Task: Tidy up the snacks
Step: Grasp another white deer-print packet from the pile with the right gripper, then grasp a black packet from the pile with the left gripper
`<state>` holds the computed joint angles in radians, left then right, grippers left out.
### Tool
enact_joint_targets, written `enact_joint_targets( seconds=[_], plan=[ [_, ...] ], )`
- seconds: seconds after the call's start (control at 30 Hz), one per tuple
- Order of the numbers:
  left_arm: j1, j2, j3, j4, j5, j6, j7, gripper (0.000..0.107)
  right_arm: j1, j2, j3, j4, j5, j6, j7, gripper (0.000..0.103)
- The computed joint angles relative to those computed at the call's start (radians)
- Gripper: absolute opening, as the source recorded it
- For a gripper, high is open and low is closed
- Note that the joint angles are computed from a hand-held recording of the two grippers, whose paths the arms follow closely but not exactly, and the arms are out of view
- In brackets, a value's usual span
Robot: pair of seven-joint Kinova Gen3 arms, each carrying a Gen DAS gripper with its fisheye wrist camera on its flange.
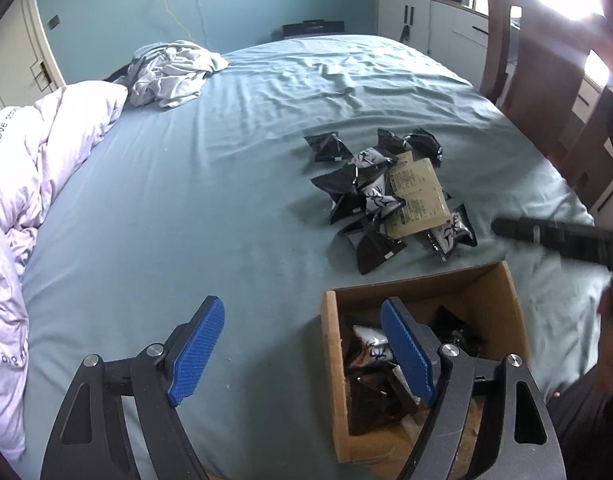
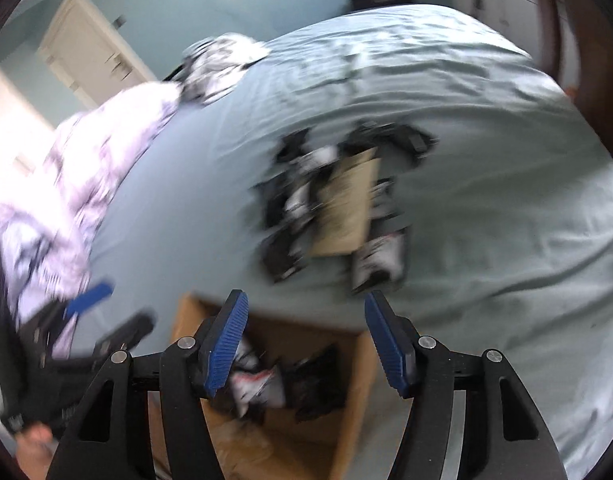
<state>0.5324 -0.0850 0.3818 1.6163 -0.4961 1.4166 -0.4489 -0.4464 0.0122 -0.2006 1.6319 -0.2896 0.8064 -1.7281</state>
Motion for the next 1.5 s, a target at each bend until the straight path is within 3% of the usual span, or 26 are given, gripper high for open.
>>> enact_joint_targets(
  seconds=[0.27, 0.43, 0.67, 0.83, 0.87, 0.9, 1.13, 1.33, 1.5],
  plan=[
    [0.003, 0.017, -0.007, -0.003, 0.005, -0.004, -0.022, 0.082, 0.007, 0.14, 0.021, -0.107, 0.073, 0.039, -0.134, 0.06],
    [0.009, 0.024, -0.018, -0.01, 0.007, -0.009, -0.037, 0.082, -0.042, 0.289, 0.011, -0.261, 0.123, 0.199, -0.141, 0.06],
    [0.008, 0.023, -0.025, -0.013, 0.014, -0.016, -0.05, 0.082, -0.106, 0.403, 0.026, -0.382, 0.179, 0.293, -0.149, 0.06],
    [0.006, 0.021, -0.025, -0.013, 0.017, -0.021, -0.049, 0.082, -0.108, 0.405, 0.028, -0.382, 0.178, 0.271, -0.141, 0.056],
    [0.006, 0.021, -0.025, -0.013, 0.017, -0.022, -0.047, 0.082, -0.121, 0.405, 0.035, -0.383, 0.197, 0.269, -0.15, 0.04],
    [0.006, 0.021, -0.024, -0.013, 0.016, -0.022, -0.046, 0.082, -0.143, 0.407, 0.048, -0.391, 0.225, 0.28, -0.159, 0.034],
    [0.007, 0.023, -0.022, -0.016, 0.013, -0.013, -0.042, 0.082, -0.144, 0.342, 0.037, -0.34, 0.252, 0.212, -0.144, 0.033],
    [0.002, 0.027, -0.031, -0.016, 0.027, -0.017, -0.062, 0.082, -0.072, 0.211, 0.018, -0.232, 0.159, 0.079, -0.144, 0.033],
    [-0.043, 0.047, -0.09, -0.012, 0.125, -0.086, -0.17, 0.083, -0.014, 0.111, 0.014, -0.133, 0.086, 0.017, -0.13, 0.033]
  ],
)
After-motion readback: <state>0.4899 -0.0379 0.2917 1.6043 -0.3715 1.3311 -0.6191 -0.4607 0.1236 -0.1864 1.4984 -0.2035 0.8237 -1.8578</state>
